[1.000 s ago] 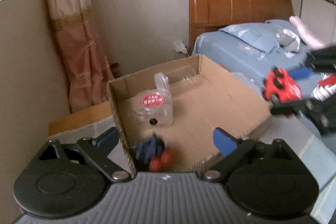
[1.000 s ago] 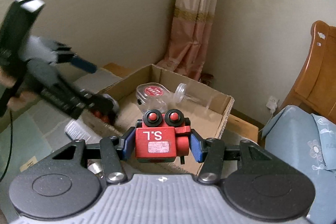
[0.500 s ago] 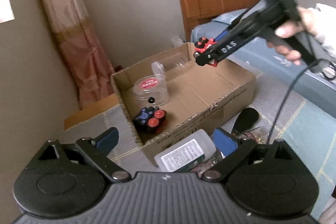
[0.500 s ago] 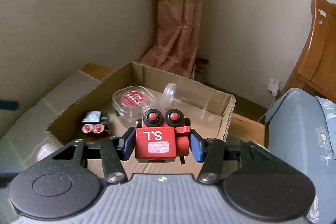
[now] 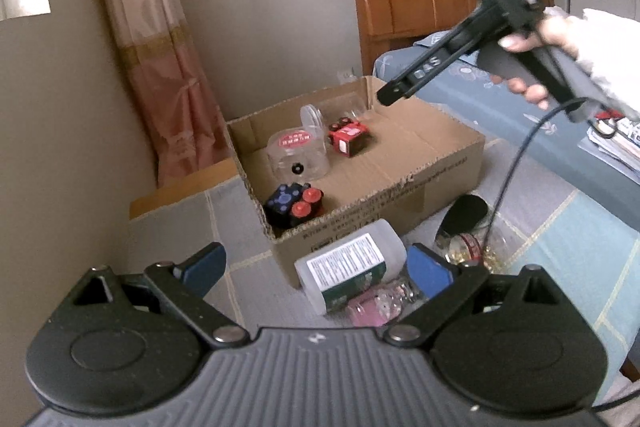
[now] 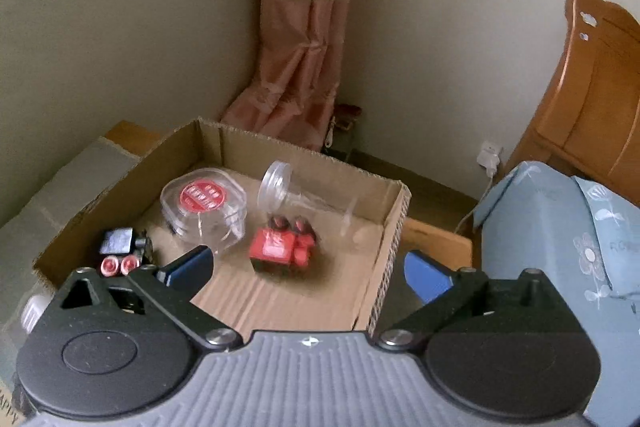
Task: Organize rigid objects
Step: 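Drop both train pieces into the cardboard box, opening both grippers, then grasp the grey toy figure with the left gripper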
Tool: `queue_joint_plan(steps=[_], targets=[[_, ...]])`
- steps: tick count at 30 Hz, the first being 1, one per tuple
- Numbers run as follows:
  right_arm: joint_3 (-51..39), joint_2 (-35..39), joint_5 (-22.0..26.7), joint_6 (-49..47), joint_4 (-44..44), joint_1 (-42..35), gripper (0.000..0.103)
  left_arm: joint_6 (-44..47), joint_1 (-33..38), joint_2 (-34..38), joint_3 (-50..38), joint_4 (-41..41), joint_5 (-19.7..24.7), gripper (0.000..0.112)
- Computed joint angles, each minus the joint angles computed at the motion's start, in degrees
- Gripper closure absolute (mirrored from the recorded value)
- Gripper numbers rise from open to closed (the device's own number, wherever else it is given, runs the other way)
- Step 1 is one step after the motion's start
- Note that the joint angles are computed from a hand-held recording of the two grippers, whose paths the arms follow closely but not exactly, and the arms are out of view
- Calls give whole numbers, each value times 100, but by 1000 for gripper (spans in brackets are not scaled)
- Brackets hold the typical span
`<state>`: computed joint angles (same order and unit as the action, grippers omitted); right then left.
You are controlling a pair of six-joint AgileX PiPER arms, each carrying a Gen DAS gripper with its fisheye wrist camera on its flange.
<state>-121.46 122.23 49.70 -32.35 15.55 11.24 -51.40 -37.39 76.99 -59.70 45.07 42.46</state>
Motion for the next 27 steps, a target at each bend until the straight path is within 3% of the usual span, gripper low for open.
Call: queue_joint_plan(steps=[12, 20, 27], targets=[[3127, -2041, -1032, -455, 325, -132, 0, -1031, -614, -136, 356, 422, 359, 12], [5979, -3435, -2742, 94, 20, 1, 0, -1779, -975, -72, 767, 310, 348, 11], [7338, -3774, -3544, 742, -101, 146, 0, -2410, -985, 293, 687, 433, 152, 11]])
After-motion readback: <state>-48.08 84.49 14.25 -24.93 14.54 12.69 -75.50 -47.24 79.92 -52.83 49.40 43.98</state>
